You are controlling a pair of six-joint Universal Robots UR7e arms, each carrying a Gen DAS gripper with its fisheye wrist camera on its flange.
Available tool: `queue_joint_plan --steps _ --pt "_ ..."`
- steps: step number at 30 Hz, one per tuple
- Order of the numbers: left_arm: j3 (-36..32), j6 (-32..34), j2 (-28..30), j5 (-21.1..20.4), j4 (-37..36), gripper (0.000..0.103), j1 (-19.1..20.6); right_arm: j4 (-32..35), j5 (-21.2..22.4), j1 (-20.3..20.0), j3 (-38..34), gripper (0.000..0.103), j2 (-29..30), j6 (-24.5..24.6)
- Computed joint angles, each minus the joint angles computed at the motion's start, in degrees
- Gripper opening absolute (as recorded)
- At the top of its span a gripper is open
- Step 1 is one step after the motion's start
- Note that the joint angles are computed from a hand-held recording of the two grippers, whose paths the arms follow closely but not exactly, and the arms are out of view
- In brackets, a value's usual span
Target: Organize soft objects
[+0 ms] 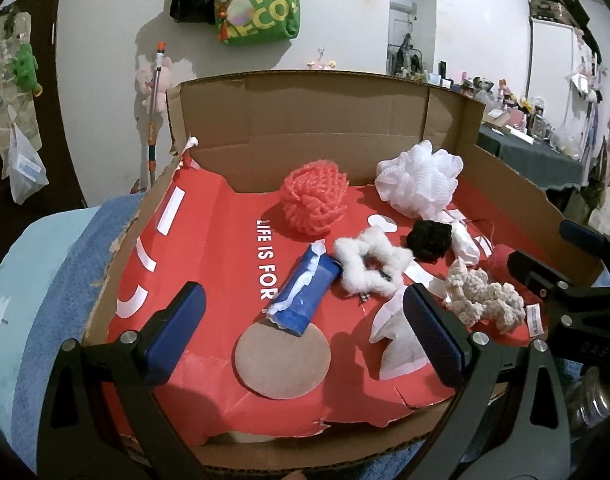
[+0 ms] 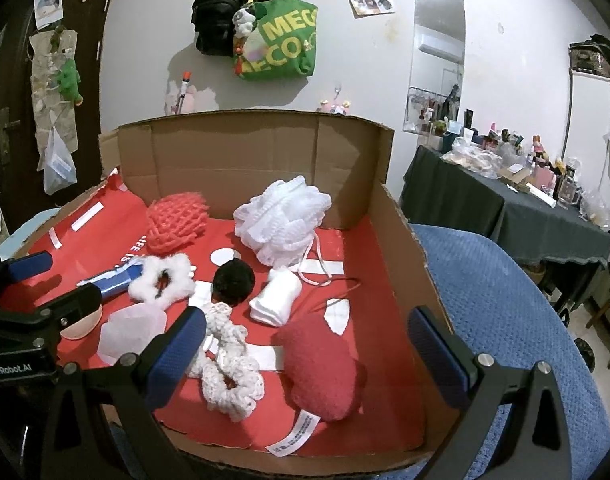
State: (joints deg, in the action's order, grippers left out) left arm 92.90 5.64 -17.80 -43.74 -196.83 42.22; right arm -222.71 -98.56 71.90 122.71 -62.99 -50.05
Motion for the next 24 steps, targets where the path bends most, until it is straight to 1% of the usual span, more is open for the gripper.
queue_joint_plan --steps 7,24 --pt "0.04 0.60 0.16 0.23 -0.62 0.101 -0.21 -1.54 1.37 -0.32 0.50 0.103 0.12 -0.06" --pt "-0.01 0.30 0.02 0.03 -0.20 0.101 -0.02 -1.79 1.26 -0.31 0.66 0.103 0.07 0.14"
